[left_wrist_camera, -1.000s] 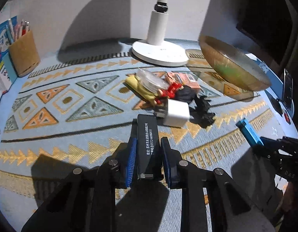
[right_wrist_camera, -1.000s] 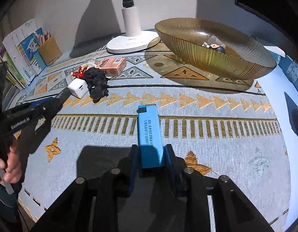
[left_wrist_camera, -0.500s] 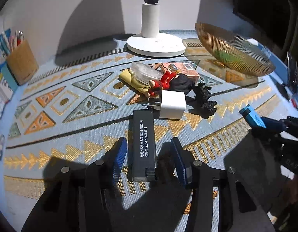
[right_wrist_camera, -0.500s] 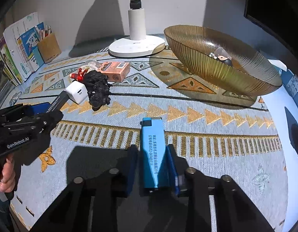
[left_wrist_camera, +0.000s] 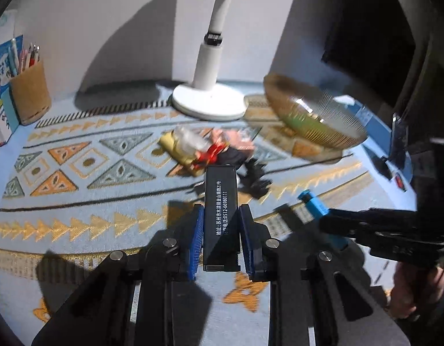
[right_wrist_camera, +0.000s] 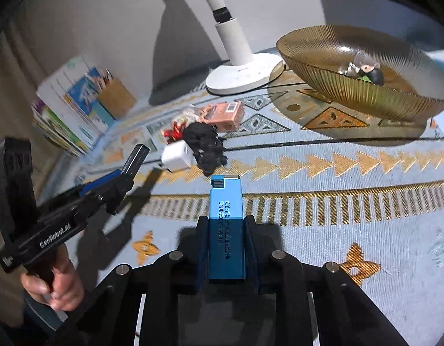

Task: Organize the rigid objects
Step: 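Carry both items over the amber bowl and open both tools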

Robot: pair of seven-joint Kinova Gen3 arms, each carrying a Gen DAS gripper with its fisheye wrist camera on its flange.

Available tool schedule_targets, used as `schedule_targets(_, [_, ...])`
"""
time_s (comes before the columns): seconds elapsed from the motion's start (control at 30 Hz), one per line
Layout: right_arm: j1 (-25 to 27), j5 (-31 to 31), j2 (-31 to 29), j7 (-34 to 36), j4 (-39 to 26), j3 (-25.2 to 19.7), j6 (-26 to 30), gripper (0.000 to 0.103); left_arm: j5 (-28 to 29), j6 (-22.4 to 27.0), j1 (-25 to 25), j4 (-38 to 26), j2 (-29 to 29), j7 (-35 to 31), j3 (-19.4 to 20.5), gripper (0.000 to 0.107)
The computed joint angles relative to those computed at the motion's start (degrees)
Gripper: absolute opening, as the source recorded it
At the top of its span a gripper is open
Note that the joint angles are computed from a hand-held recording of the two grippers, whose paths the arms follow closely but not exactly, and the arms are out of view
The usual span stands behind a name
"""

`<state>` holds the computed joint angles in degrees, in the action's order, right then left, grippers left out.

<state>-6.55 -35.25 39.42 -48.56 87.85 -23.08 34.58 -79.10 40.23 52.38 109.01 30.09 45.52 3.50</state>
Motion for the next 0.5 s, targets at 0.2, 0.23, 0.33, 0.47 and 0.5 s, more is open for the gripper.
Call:
schedule_targets(0.2, [3.8, -3.7, -0.8, 2.4, 1.1, -2.0, 0.1, 0.024, -1.6, 1.3, 0.7, -1.3, -0.8, -0.1, 0.4, 0.021])
schedule_targets(0.23, [4.5, -4.4, -1.4, 3.3, 1.5, -2.3, -0.3, 0.024, -1.8, 1.9, 0.8, -1.7, -1.0, -0.8, 0.5, 0.021])
schedule_targets(0.33, [6.6, -6.7, -4.4, 6.2, 3.2, -3.1, -3.6, 0.024, -2.6, 3.9, 1.0, -3.5, -1.7, -3.1, 0.8, 0.021])
schedule_targets(0.47, [10.1, -10.4, -8.0, 9.2, 3.7, -4.1, -8.4, 0.024, -5.5, 5.4, 0.0, -6.9, -2.9, -6.9, 1.0, 0.021])
schedule_targets(0.5, [10.9, -11.2, -8.9, 9.7, 3.3, -4.1, -10.1, 0.024, -6.3, 5.4, -0.4, -7.9, -3.1, -7.9, 1.0, 0.021])
